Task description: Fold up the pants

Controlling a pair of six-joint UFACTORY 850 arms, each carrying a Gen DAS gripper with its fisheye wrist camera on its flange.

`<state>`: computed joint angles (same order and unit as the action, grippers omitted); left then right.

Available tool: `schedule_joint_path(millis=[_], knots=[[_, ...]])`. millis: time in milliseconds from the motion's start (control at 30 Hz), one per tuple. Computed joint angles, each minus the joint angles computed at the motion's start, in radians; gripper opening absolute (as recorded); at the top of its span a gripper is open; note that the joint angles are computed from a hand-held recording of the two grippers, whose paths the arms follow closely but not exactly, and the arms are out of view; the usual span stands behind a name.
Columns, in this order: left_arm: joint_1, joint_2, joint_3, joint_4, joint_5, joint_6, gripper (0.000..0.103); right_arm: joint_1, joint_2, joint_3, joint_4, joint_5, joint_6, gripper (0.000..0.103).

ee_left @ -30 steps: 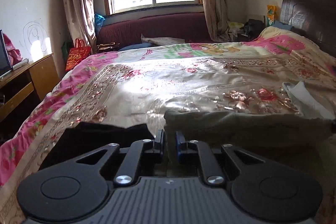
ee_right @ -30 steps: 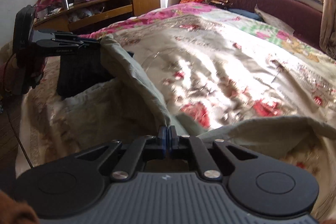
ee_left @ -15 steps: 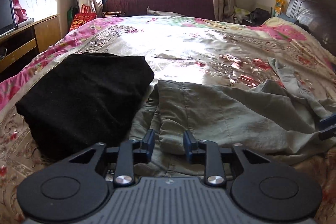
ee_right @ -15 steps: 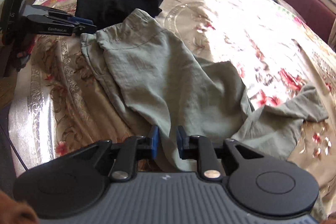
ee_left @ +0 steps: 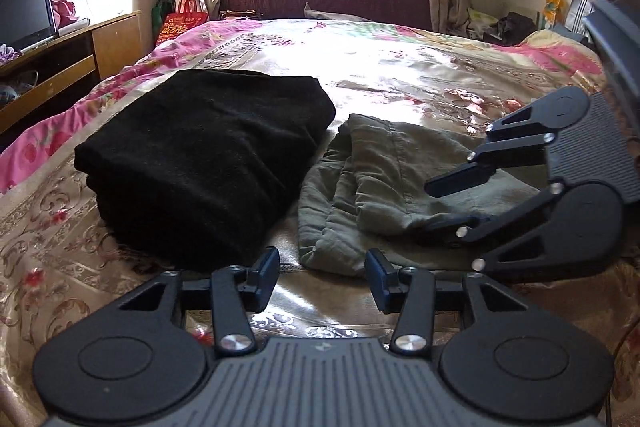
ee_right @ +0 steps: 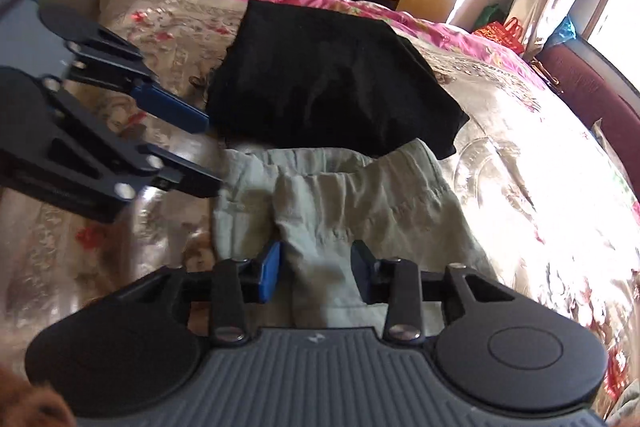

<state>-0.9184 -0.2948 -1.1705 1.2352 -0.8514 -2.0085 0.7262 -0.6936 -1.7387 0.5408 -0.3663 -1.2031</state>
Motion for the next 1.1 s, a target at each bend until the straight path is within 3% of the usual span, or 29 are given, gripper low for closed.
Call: schedule_joint_path(millis=[67, 200, 400, 700, 800, 900, 1033, 1100], knots=[[-0.003, 0.001, 0.001, 0.026, -0.01, -0.008, 0.06, -0.02, -0.05, -0.102, -0.032, -0.105, 0.155, 0.002], [0.007, -0.018, -0.026, 0.109, 0.002, -0.004, 0.06, -0.088, -0.092, -0.241, 0.099, -0.262, 0.317, 0.001], [0.05, -0.108, -0.134, 0.175, 0.055, 0.079, 0.06, -0.17, -0.148, -0.393, 0.262, -0.364, 0.466, 0.001], [0.152, -0.291, -0.359, 0.034, 0.057, 0.363, 0.06, -0.2, -0.162, -0.486, 0.389, -0.435, 0.447, 0.001], [0.166, -0.274, -0.339, 0.036, 0.104, 0.345, 0.059, -0.189, -0.172, -0.515, 0.393, -0.443, 0.43, 0.001], [0.18, -0.222, -0.269, 0.135, 0.196, 0.21, 0.059, -0.183, -0.205, -0.572, 0.37, -0.455, 0.457, 0.001], [0.207, -0.227, -0.276, 0.079, 0.246, 0.254, 0.059, -0.176, -0.214, -0.582, 0.356, -0.447, 0.471, 0.001], [0.216, -0.224, -0.271, 0.057, 0.284, 0.267, 0.048, -0.177, -0.203, -0.564, 0.359, -0.439, 0.462, 0.001]])
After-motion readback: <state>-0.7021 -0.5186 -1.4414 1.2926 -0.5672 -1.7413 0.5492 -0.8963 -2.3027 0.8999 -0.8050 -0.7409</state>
